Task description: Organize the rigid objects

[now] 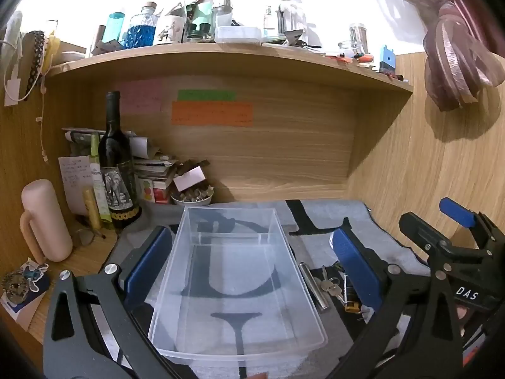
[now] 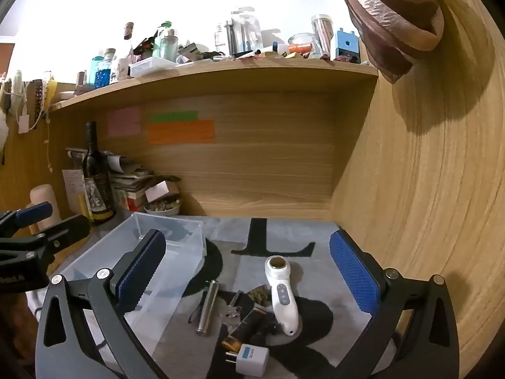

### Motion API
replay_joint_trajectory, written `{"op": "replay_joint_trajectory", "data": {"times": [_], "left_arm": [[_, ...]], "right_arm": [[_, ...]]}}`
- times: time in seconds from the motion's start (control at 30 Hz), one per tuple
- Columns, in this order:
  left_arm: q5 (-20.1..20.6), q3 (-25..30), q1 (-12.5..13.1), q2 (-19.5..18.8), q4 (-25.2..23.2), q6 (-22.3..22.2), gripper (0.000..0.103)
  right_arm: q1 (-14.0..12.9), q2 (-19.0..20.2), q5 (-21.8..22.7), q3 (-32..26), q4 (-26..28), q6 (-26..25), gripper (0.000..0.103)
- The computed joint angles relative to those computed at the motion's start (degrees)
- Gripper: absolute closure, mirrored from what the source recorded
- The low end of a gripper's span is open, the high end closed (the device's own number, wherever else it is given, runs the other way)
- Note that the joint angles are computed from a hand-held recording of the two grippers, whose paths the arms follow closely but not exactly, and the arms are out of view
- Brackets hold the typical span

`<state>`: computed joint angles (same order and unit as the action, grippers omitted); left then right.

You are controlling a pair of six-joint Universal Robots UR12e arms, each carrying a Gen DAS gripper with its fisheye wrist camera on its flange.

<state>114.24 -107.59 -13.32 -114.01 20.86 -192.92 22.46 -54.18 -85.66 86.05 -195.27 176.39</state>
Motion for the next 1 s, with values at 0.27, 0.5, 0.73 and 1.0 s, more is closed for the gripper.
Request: {"op": "replay_joint_trajectory", "data": {"times": [0.27,0.5,0.73,1.0], "left_arm": [[1.2,0.7,-0.5,-0.4,-0.8,0.2,0.000],[0.9,0.5,-0.4,-0.5,0.3,0.8,0.000],[0.6,0.2,-0.3,-0.2,0.8,0.5,0.000],[0.6,0.2,-0.4,-0.2,1.1,0.3,0.000]], "right_arm": [[0.0,0.3,0.1,-0.2,-0.7,-0.6,0.000],[0.4,0.6,-0.1,-0.6,-0.7,0.0,0.000],[0.0,0.1,0.3,-0.1,-1.0,0.8,0.000],[0.2,-0.1,0.2,0.1,-1.3,0.9,0.000]]}}
